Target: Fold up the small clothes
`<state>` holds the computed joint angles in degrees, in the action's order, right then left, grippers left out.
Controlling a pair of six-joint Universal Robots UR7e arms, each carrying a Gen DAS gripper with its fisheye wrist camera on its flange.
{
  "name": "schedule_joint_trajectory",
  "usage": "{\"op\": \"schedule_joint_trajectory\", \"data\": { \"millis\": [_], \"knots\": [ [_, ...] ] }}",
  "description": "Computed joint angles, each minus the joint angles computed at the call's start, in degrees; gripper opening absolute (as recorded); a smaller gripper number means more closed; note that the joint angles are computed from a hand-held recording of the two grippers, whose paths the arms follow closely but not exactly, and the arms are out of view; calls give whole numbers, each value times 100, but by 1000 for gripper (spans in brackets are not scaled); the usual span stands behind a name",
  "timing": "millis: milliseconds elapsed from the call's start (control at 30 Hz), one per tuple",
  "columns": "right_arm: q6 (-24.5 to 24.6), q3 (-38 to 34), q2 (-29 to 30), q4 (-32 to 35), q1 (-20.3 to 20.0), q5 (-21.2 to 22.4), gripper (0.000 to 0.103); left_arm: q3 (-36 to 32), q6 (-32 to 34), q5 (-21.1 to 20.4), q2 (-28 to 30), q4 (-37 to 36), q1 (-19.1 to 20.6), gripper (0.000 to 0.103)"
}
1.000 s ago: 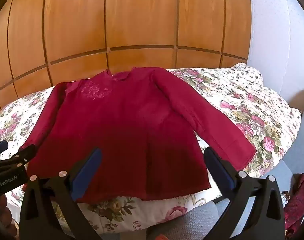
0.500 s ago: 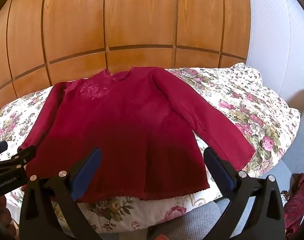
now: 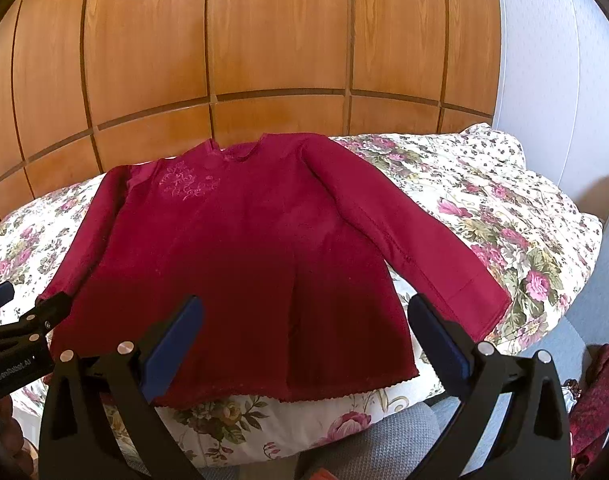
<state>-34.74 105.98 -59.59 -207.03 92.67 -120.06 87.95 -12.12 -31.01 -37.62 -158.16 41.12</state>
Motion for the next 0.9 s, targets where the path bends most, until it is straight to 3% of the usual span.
{"op": "schedule_joint_trajectory", "data": {
  "millis": [233,900],
  "knots": [
    [-11,-4,25,-37,-11,-31,101,72,231,-47,0,-366,-30,100],
    [105,39,-25,60,-19,13,101,78,137,-110,-25,-274,-14,100]
  ]
}}
